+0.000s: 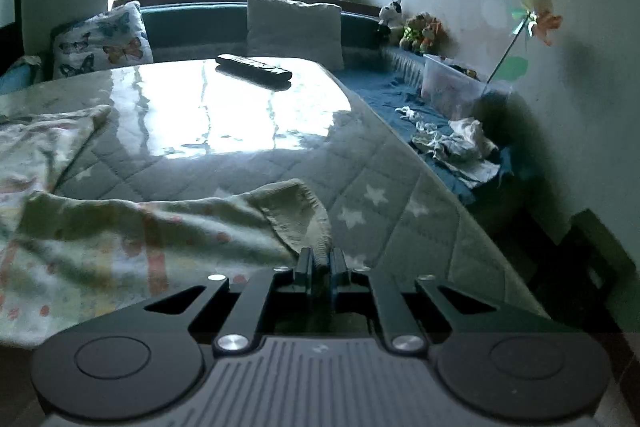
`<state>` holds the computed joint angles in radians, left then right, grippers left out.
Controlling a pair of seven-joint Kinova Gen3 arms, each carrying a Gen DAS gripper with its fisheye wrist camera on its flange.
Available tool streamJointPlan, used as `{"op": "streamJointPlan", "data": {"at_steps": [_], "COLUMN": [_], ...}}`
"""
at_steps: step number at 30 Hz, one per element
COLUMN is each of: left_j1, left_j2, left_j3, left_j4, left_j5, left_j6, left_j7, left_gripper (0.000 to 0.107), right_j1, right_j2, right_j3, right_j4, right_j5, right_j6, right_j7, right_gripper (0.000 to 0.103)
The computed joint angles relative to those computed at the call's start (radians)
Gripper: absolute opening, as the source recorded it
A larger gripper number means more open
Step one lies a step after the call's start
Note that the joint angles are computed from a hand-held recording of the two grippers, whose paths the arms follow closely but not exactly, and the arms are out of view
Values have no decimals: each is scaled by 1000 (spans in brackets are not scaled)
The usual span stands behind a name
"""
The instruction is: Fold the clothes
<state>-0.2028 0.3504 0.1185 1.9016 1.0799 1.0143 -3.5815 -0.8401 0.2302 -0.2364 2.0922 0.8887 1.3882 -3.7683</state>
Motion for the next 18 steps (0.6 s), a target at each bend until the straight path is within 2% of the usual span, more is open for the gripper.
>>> {"op": "streamJointPlan", "data": {"at_steps": [3, 5, 9, 12, 18], "left_j1": [-6, -5, -9, -12, 22], "left_j2": [3, 4, -9, -17, -18], "left_j3": [-1, -2, 0, -1, -6], "left_j4": [0, -7, -6, -1, 0], "left_j5": [-2, -9, 0, 25, 20], "left_j6": [8, 12, 18, 34, 2], "left_j7": [-17, -9, -15, -24, 6], "left_gripper": [18, 18, 21, 30, 30], "right_j1": [9, 6, 7, 1, 64], "right_j2": [20, 21, -19, -33, -55], "right_j3": [11, 15, 9, -7, -1], "right_j4": [2, 5, 14, 10, 15], "right_j5": [16, 23, 28, 73, 178], "right_j6": [-7, -2, 7, 15, -165], "right_j7": [-3, -22, -67, -60, -10], "right_gripper": [12, 22, 23, 25, 26]}}
